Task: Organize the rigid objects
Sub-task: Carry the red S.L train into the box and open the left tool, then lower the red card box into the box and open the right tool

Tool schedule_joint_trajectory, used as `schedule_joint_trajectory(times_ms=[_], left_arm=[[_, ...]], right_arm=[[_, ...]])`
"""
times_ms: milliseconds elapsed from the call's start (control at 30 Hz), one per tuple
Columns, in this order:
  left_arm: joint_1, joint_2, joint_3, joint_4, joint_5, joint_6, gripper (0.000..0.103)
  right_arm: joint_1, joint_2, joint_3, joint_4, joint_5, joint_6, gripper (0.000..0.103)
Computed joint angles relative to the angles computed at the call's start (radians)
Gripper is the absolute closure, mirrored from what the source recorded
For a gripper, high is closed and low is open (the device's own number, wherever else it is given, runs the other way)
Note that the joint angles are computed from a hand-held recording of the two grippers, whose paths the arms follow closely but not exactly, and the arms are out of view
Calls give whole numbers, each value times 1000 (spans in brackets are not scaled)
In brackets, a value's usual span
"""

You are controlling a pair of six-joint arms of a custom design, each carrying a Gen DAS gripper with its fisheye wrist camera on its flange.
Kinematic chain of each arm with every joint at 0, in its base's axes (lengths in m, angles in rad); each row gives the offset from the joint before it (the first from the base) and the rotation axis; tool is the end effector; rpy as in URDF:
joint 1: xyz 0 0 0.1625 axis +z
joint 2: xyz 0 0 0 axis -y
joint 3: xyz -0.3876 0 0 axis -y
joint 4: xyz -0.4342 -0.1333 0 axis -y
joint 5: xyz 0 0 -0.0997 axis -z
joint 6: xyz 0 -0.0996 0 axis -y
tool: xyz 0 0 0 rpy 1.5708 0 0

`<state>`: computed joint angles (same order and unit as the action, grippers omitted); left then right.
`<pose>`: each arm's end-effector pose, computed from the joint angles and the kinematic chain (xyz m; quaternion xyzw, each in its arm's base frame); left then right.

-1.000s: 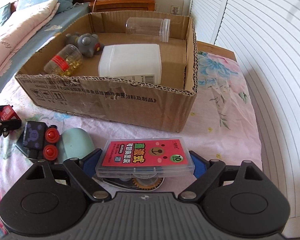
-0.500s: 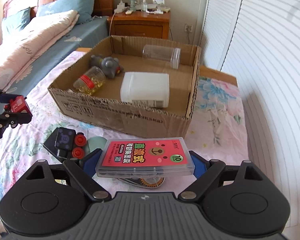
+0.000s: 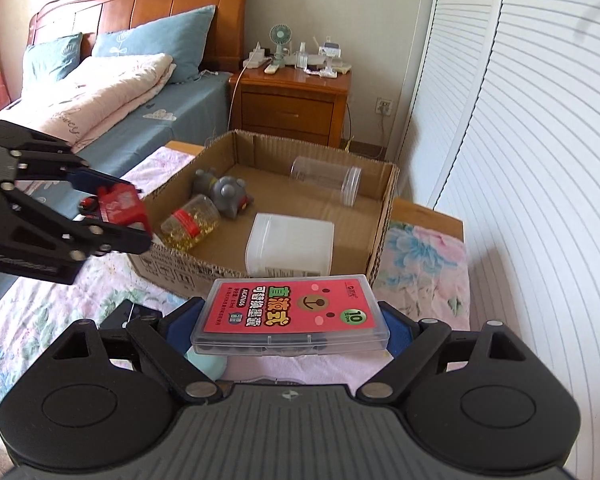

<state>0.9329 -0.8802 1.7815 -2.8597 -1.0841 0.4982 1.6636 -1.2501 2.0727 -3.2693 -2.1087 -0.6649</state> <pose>-0.2378 -0.6228 0.0770 0.4732 0.8278 -0.2030 0.2228 0.1326 -0.5371 0.2339 0.2182 -0.8528 0.3243 0.3462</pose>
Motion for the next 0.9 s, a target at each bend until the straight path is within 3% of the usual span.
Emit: schedule_joint_trajectory(times_ms=[200,233,267,333,700,767,900], left_arm=[[16,88,-83,-12,18,-31,52],[18,95,-87,-16,17,-31,39],[18,99,-87,-25,17,-34,17],[21,99,-65,-95,3,-9,5],[12,1,54,-111,13,-36,4],[15,-24,78,-114,-7,-65,4],[0,-53,131,-163,18,-61,4]], right_arm=[[8,6,-16,-12,13,4,11],[10,10,-20,-13,9,0,11],[12,15,-24,-15,3,-4,11],[14,21,-32,-14,-2,-6,11],[13,89,-134,29,-25,7,11],[12,114,-171,52,-30,28,11],[5,170,-260,102,-31,77,11]])
